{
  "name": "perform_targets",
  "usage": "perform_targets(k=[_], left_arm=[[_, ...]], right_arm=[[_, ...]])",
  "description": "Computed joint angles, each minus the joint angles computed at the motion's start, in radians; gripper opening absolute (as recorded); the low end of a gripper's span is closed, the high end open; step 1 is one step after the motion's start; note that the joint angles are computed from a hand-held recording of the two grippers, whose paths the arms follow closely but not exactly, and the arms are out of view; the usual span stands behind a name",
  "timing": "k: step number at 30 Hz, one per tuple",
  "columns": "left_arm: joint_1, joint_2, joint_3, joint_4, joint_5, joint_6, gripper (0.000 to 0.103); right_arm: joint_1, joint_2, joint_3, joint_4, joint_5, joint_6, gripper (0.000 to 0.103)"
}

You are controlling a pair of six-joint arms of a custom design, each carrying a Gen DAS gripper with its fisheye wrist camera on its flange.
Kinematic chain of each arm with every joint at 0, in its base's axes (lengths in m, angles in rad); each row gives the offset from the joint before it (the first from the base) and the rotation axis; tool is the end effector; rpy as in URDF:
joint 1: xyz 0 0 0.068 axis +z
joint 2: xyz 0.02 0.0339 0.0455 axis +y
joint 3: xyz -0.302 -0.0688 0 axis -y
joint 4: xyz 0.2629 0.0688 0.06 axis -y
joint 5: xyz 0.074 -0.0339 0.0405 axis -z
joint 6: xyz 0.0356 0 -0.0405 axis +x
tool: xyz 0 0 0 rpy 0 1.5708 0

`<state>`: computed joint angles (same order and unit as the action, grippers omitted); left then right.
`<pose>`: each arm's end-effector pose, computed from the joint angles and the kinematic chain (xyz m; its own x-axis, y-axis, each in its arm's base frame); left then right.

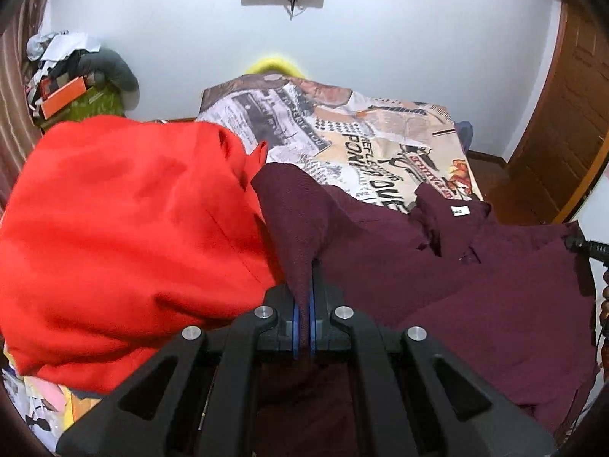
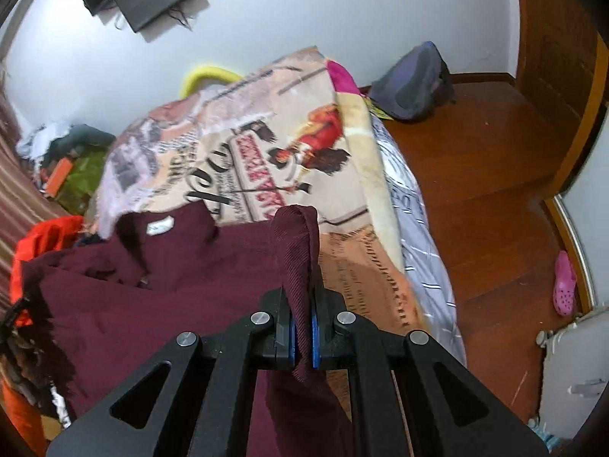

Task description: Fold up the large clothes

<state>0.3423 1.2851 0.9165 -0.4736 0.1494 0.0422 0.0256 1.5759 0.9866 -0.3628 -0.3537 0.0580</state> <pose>0.2603 0.0871 0.2830 -0.7123 -0.2095 -0.6699 -0.2087 0.9745 -0.0829 0.3353 0.0209 0.2318 -0.8260 0.0332 -0.5626 -0.1772 0.9323 0.3153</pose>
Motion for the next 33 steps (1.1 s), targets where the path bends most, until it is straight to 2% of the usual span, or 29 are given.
perform_targets(k=[9, 13, 14, 15, 16, 17, 18, 21, 23, 26, 30, 33], left_arm=[[0.007, -0.017, -0.036, -0.011, -0.004, 0.031, 0.007], [-0.028, -0.076, -0.07, -0.027, -0.073, 0.064, 0.017], [-0.033, -0.097, -0.078, -0.032, -0.09, 0.069, 0.023], [-0.032, -0.121, -0.084, -0.046, -0.096, 0.072, 0.028], [-0.027, -0.14, -0.089, -0.056, -0.09, 0.074, 0.039], [-0.017, -0.168, -0.095, -0.069, -0.078, 0.074, 0.048], [-0.007, -0.2, -0.1, -0.085, -0.066, 0.073, 0.05], [0.008, -0.265, -0.094, -0.163, -0.018, 0.1, 0.055], [0.005, -0.311, -0.097, -0.209, -0.015, 0.116, 0.064], [0.003, -0.408, -0.117, -0.277, -0.012, 0.135, 0.072], [0.068, -0.504, -0.145, -0.364, 0.071, 0.162, 0.073], [0.159, -0.571, -0.177, -0.445, 0.154, 0.222, 0.073]], right_arm=[[0.031, 0.005, -0.045, 0.021, 0.113, -0.048, 0.01], [0.038, -0.038, -0.062, -0.005, 0.151, -0.058, 0.012], [0.044, -0.062, -0.068, -0.024, 0.176, -0.067, 0.014], [0.053, -0.074, -0.069, -0.039, 0.204, -0.07, 0.023], [0.064, -0.081, -0.066, -0.062, 0.237, -0.069, 0.038], [0.071, -0.103, -0.065, -0.099, 0.263, -0.07, 0.044], [0.073, -0.125, -0.076, -0.106, 0.265, -0.071, 0.046], [0.072, -0.241, -0.13, -0.124, 0.247, -0.079, 0.046], [0.076, -0.325, -0.158, -0.157, 0.242, -0.082, 0.047], [0.099, -0.438, -0.184, -0.213, 0.244, -0.082, 0.049], [0.148, -0.58, -0.217, -0.272, 0.266, -0.066, 0.053], [0.183, -0.686, -0.246, -0.323, 0.273, -0.056, 0.053]])
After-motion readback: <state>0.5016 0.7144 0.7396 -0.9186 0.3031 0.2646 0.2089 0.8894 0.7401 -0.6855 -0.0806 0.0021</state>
